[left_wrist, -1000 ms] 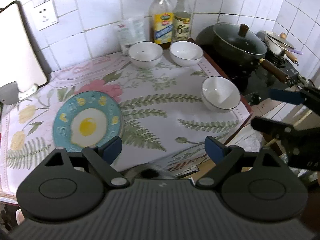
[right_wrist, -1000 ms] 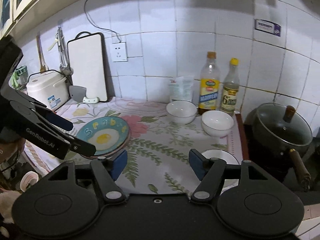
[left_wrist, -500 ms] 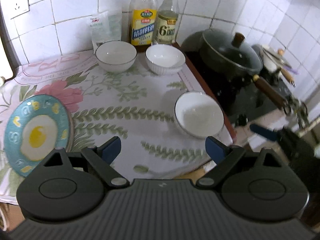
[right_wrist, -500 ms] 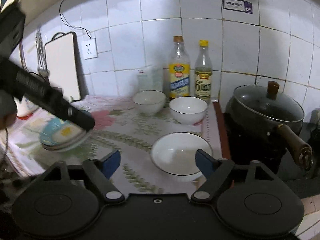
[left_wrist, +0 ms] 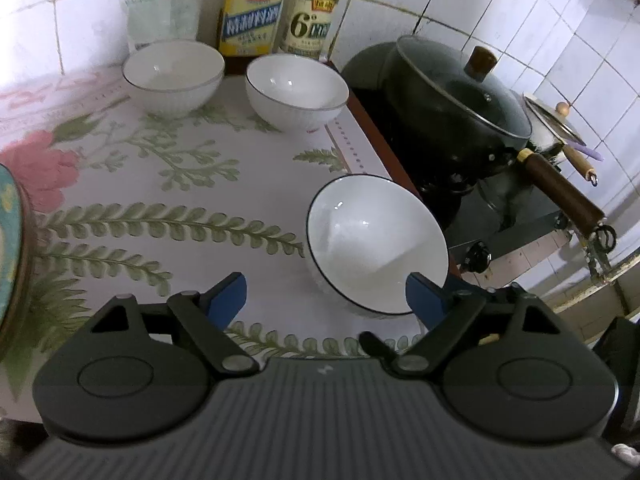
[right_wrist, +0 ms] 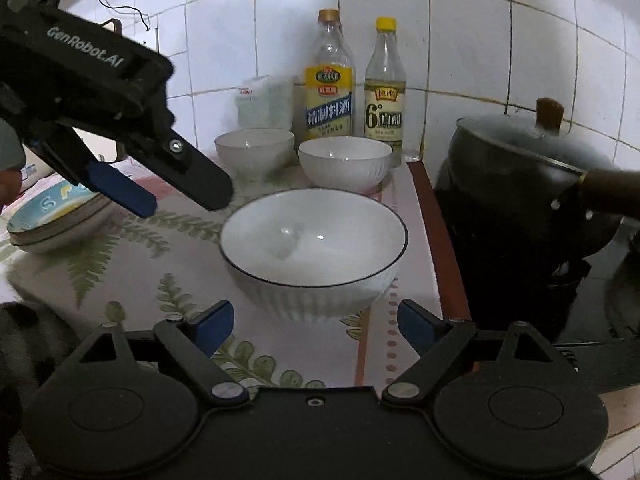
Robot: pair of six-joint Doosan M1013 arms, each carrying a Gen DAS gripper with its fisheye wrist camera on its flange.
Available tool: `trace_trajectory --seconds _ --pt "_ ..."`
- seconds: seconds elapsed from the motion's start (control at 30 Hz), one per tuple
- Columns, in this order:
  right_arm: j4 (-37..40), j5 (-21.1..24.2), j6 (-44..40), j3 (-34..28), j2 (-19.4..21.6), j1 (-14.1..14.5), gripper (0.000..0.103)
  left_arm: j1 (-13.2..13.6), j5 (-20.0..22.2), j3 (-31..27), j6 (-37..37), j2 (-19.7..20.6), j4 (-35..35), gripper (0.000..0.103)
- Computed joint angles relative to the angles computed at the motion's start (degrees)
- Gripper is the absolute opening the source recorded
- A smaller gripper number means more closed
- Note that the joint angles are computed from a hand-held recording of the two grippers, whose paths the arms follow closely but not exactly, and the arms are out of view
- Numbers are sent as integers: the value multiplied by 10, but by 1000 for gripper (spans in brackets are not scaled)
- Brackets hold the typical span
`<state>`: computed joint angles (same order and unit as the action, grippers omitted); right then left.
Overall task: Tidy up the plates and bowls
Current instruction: 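Move both grippers to the large white bowl on the cloth, then close both grippers on the rim of the large white bowl, then lift the large bowl with both grippers and carry it beside the plate stack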
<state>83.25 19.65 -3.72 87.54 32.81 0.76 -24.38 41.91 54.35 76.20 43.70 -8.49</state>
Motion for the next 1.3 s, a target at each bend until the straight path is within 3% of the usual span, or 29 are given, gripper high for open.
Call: trace_trajectory --seconds 0.2,0.23,0.27,0.3,0.37,0.43,0.7,0.9,1.3 --pt "48 -5 -68 -10 18 3 91 -2 18 -31 -19 24 7 75" --pt "59 -5 -77 -11 20 3 91 -2 25 -38 -18 28 2 70" --pt "74 -5 -88 -13 23 3 91 -1 35 -45 -19 34 -1 55" --pt "90 -1 -101 -14 25 3 92 -1 47 -53 -24 39 -1 46" --pt "102 5 -116 -17 29 3 92 1 68 -67 -30 47 -9 33" --pt "112 12 -129 -19 33 3 92 5 58 -61 -16 47 -42 26" --pt "105 6 -99 -19 31 11 93 3 68 -59 -15 42 -23 23" --pt "126 6 -124 -9 19 17 93 4 80 -44 -7 24 -16 23" --pt "135 11 -155 -2 -2 42 93 18 44 32 -2 -33 10 23"
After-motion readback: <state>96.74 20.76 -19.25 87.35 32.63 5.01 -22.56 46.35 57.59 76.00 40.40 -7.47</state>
